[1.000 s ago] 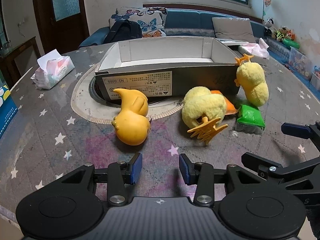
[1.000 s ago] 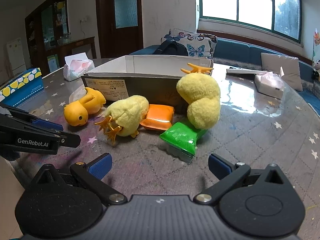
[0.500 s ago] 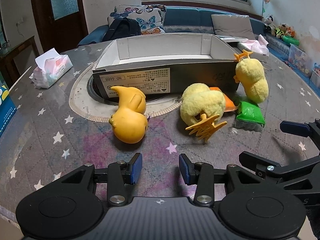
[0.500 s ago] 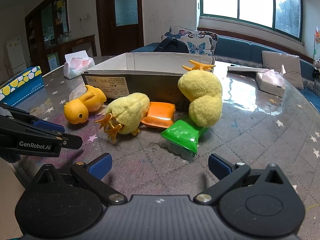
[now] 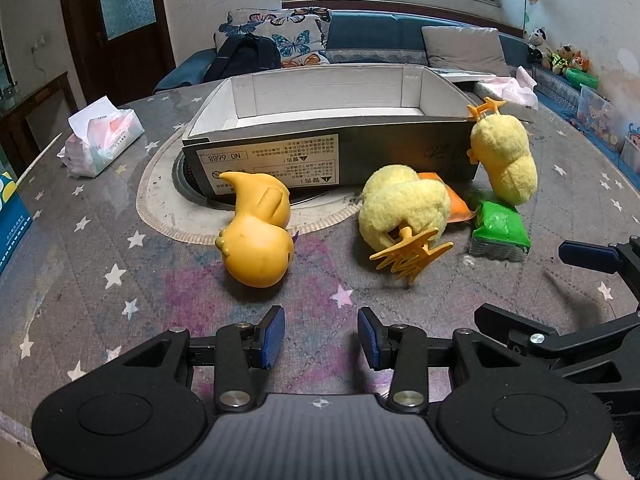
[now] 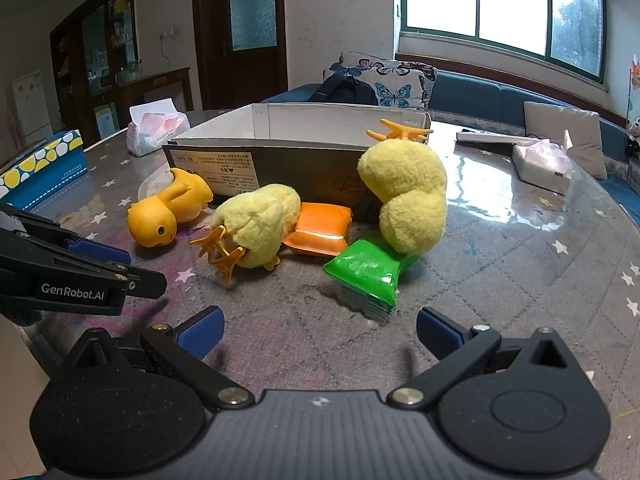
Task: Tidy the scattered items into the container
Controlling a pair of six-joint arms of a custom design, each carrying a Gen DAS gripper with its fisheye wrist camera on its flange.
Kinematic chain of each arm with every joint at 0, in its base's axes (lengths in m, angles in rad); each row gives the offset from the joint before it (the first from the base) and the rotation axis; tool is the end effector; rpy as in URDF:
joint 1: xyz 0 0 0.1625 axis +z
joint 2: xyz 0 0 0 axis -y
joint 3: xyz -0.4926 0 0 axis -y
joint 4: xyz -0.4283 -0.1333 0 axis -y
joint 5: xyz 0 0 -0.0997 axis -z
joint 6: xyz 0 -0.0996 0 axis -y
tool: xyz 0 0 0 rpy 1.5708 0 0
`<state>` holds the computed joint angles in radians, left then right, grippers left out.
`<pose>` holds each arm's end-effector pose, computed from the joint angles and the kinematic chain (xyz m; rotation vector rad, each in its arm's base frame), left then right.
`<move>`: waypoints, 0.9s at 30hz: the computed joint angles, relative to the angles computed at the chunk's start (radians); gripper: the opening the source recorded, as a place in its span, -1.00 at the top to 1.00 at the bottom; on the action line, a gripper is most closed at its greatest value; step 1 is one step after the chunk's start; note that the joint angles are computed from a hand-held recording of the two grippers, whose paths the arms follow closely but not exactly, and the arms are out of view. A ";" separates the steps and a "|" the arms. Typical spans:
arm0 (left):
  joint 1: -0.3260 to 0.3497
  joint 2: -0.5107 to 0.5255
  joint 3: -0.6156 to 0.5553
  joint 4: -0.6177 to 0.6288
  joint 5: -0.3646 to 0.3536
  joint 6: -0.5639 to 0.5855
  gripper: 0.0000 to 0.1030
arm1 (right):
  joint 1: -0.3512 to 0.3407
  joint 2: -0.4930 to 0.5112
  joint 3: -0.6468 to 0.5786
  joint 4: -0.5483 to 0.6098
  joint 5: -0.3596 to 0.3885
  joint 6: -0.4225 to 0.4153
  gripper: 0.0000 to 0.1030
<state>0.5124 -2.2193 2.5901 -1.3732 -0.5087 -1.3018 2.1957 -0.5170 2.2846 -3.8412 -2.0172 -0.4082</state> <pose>-0.0311 -0.2702 0.3053 0.1020 2.1134 -0.9005 0.3512 -0.3325 -0.0447 1.1785 -2.3887 0.7442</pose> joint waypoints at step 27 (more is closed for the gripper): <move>0.044 0.021 0.002 -0.105 0.004 0.093 0.17 | -0.002 0.005 -0.015 0.029 -0.001 -0.004 -1.00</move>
